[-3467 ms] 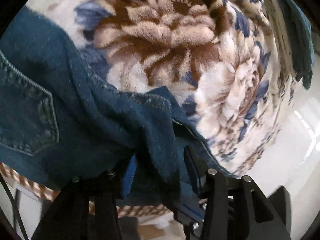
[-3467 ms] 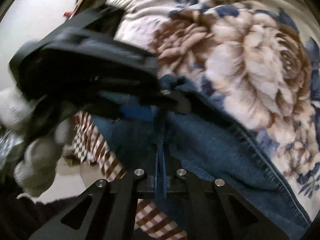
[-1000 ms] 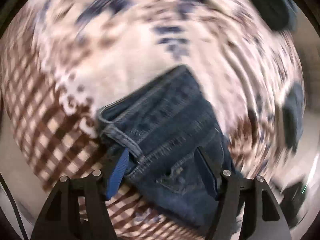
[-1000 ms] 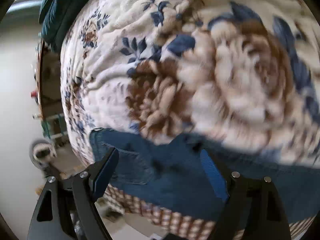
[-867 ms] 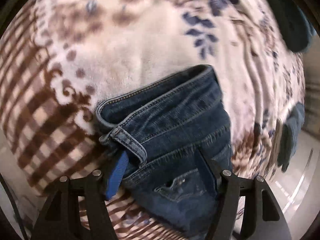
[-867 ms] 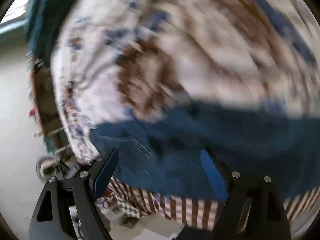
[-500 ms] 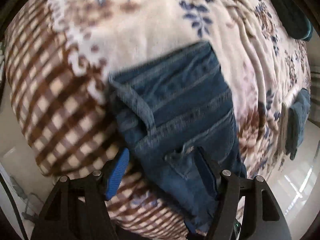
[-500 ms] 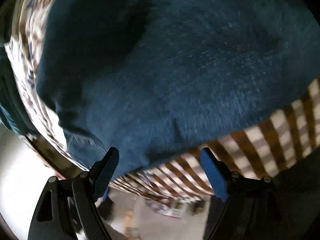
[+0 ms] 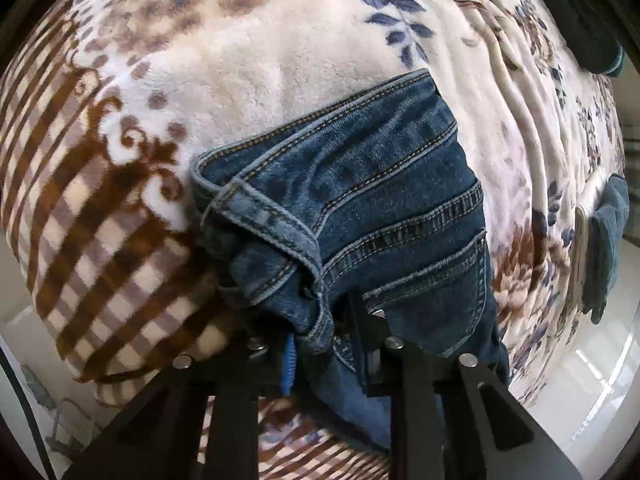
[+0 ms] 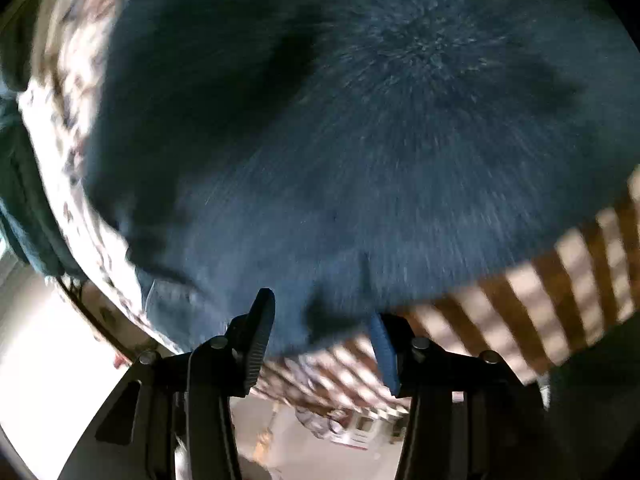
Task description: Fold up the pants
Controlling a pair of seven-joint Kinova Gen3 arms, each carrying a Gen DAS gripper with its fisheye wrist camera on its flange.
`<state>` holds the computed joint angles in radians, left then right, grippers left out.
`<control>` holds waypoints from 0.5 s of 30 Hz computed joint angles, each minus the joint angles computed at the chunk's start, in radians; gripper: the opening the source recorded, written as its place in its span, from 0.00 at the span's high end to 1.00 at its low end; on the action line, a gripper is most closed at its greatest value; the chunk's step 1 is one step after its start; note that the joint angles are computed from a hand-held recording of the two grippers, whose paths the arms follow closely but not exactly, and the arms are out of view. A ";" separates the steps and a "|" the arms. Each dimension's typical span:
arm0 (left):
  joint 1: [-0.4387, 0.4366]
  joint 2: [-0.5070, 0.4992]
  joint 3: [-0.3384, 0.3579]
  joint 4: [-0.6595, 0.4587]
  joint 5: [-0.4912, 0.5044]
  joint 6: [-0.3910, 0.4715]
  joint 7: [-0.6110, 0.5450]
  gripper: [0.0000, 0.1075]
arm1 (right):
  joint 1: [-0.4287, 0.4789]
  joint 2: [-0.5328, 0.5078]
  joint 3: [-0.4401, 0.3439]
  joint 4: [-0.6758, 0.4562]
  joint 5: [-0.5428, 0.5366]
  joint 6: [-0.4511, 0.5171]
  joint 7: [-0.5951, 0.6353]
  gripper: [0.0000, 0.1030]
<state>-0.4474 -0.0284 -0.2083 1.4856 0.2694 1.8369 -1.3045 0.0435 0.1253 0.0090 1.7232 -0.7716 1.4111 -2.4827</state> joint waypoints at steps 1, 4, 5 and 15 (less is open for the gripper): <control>0.001 -0.001 0.001 -0.005 -0.007 0.004 -0.005 0.86 | 0.013 0.000 -0.010 0.023 -0.011 -0.035 -0.001 0.54; 0.000 -0.011 -0.003 -0.028 -0.026 0.026 -0.031 0.90 | -0.019 -0.006 0.008 0.045 0.006 -0.060 -0.044 0.89; 0.001 -0.018 -0.002 -0.039 -0.037 0.034 -0.038 0.90 | -0.015 -0.010 -0.007 0.032 0.014 -0.048 -0.042 0.93; -0.010 -0.005 -0.011 -0.054 -0.085 0.094 -0.077 0.80 | -0.020 0.053 -0.014 -0.036 -0.008 0.123 0.139 0.63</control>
